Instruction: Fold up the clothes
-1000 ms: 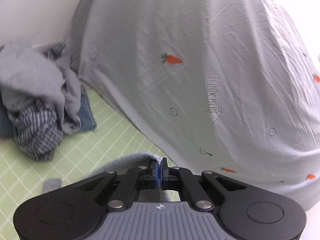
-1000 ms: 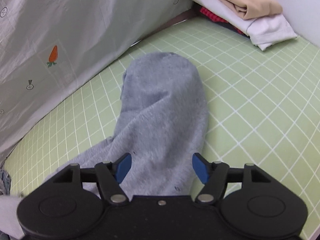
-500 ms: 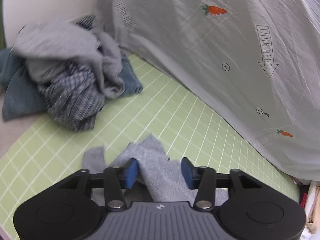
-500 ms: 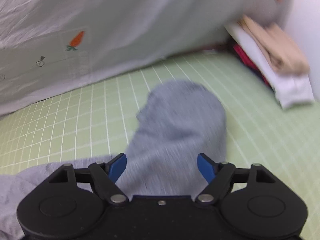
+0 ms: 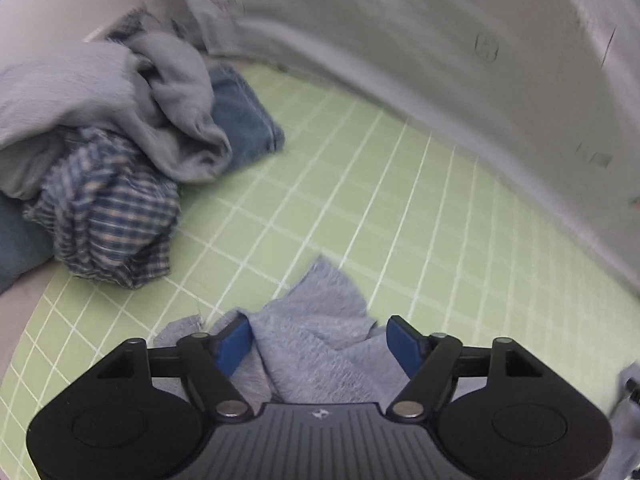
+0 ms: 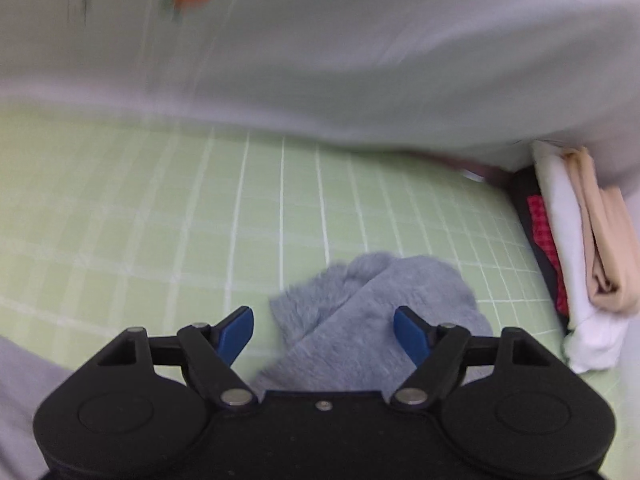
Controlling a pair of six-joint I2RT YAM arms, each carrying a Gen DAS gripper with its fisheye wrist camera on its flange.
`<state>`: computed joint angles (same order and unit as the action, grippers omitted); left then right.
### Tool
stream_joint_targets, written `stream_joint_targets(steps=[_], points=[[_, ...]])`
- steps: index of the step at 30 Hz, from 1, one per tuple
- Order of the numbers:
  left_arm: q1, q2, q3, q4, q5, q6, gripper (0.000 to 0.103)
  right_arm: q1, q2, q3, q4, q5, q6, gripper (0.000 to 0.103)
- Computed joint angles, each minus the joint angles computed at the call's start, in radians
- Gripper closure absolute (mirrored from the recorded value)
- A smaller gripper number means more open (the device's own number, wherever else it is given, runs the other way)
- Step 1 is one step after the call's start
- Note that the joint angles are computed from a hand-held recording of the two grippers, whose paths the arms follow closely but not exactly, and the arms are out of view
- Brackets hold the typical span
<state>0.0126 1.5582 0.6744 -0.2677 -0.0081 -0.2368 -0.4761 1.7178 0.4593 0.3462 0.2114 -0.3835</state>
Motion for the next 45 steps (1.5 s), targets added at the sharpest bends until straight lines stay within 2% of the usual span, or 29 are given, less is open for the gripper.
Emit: stream_joint_targets(steps=[3,5,6,7,8,9,10,11,12,13,17,19,22,25,28,30,32,34,36,37,38,39,40,41,45], points=[[-0.013,0.072,0.008,-0.004,-0.013,-0.010,0.029,0.047,0.074,0.004,0.051,0.113,-0.034,0.025],[-0.001,0.090,-0.017,0.015,0.006,-0.030,0.031,0.038,0.077,-0.014,0.072,0.097,-0.049,0.026],[0.005,0.096,-0.025,0.026,0.010,-0.038,0.034,0.031,0.079,-0.023,0.087,0.090,-0.055,0.031],[0.012,0.099,-0.029,0.039,0.009,-0.043,0.045,0.027,0.081,-0.032,0.115,0.088,-0.071,0.035],[0.018,0.103,-0.033,0.052,0.009,-0.049,0.052,0.022,0.083,-0.040,0.142,0.085,-0.086,0.049],[0.024,0.107,-0.036,0.065,0.008,-0.054,0.067,0.016,0.084,-0.047,0.167,0.080,-0.101,0.063],[0.031,0.112,-0.040,0.077,0.008,-0.060,0.077,0.002,0.077,-0.038,0.167,0.050,-0.111,0.074],[0.037,0.116,-0.043,0.090,0.007,-0.066,0.081,-0.012,0.070,-0.027,0.165,0.019,-0.117,0.085],[0.043,0.128,-0.034,0.103,0.016,-0.068,0.089,-0.031,0.068,-0.004,0.150,-0.022,-0.112,0.085],[0.049,0.145,-0.015,0.115,0.031,-0.067,0.090,-0.047,0.069,0.020,0.137,-0.060,-0.106,0.086],[0.015,0.198,0.093,0.173,0.033,-0.039,0.093,-0.062,0.121,0.150,0.124,-0.091,-0.079,0.087],[0.003,0.165,0.134,0.201,0.044,-0.011,0.093,-0.073,0.072,0.168,0.136,-0.102,-0.044,0.088],[-0.007,0.047,0.153,0.213,0.049,0.015,0.093,-0.122,-0.081,0.142,0.144,-0.131,0.008,0.088],[0.007,-0.118,0.113,0.181,0.064,0.026,0.093,-0.234,-0.305,0.059,0.106,-0.218,0.076,0.089],[0.045,-0.317,0.018,0.091,0.084,0.036,0.093,-0.395,-0.524,-0.049,0.031,-0.329,0.071,0.088],[0.069,-0.408,-0.057,0.016,0.095,0.032,0.093,-0.518,-0.590,-0.107,-0.040,-0.399,0.021,0.087],[0.103,-0.452,-0.125,-0.072,0.115,0.009,0.091,-0.641,-0.555,-0.120,-0.151,-0.477,-0.042,0.082],[0.122,-0.459,-0.184,-0.143,0.114,-0.023,0.090,-0.743,-0.455,-0.102,-0.268,-0.519,-0.102,0.076],[0.119,-0.483,-0.231,-0.174,0.097,-0.042,0.083,-0.817,-0.415,-0.125,-0.293,-0.543,-0.132,0.059],[0.116,-0.492,-0.242,-0.186,0.100,-0.048,0.078,-0.842,-0.431,-0.142,-0.307,-0.558,-0.140,0.053],[0.109,-0.501,-0.247,-0.192,0.098,-0.059,0.075,-0.866,-0.447,-0.157,-0.320,-0.572,-0.147,0.043],[0.097,-0.504,-0.247,-0.188,0.094,-0.069,0.066,-0.864,-0.455,-0.164,-0.321,-0.577,-0.131,0.036],[0.083,-0.502,-0.245,-0.178,0.089,-0.074,0.058,-0.862,-0.463,-0.171,-0.321,-0.582,-0.115,0.033],[0.071,-0.492,-0.243,-0.162,0.083,-0.075,0.055,-0.859,-0.470,-0.176,-0.322,-0.586,-0.099,0.028],[0.018,-0.363,-0.203,-0.065,0.067,-0.089,0.046,-0.786,-0.457,-0.182,-0.297,-0.530,-0.016,0.024]])
